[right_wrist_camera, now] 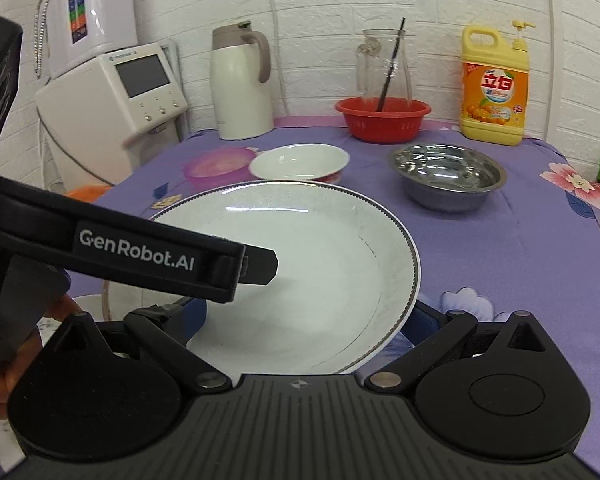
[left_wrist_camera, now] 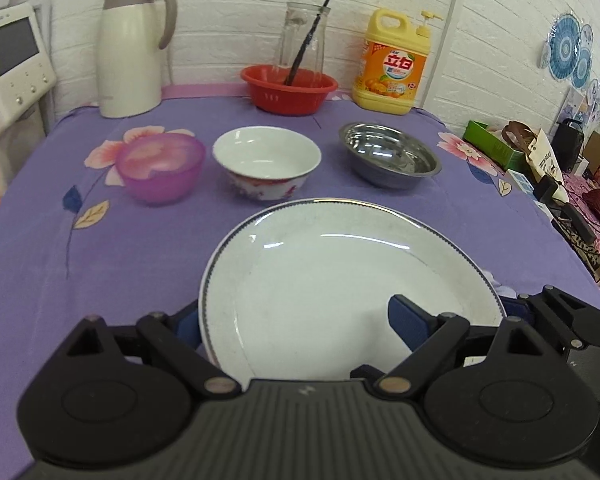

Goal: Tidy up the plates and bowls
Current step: 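Lift the blue-rimmed plate with both tools and carry it toward the plate stack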

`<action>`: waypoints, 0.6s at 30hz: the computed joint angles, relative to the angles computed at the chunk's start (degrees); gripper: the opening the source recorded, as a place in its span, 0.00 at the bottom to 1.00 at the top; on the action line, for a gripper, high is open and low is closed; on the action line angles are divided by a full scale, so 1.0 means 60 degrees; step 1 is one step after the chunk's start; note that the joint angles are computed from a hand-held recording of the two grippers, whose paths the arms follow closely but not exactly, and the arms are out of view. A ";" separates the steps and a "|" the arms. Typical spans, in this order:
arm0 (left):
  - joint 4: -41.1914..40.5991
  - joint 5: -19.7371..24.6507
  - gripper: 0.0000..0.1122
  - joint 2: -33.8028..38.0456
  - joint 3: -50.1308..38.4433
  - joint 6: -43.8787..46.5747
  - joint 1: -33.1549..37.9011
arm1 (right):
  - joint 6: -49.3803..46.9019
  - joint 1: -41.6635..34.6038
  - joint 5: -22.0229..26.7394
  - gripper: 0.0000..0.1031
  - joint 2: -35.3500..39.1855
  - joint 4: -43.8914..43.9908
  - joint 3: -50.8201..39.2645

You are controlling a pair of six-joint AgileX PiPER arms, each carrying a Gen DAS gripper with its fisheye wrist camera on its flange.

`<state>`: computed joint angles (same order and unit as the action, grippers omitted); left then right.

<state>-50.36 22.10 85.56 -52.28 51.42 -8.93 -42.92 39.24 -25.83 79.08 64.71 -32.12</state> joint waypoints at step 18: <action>-0.3619 0.3329 0.80 -0.2519 0.3896 0.6211 0.5292 | -0.2370 0.4966 -0.2966 1.00 0.1474 0.4355 -0.1091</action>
<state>-72.07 42.07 70.44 -28.90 88.69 22.82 -57.15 69.03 -43.62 87.93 90.84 -38.66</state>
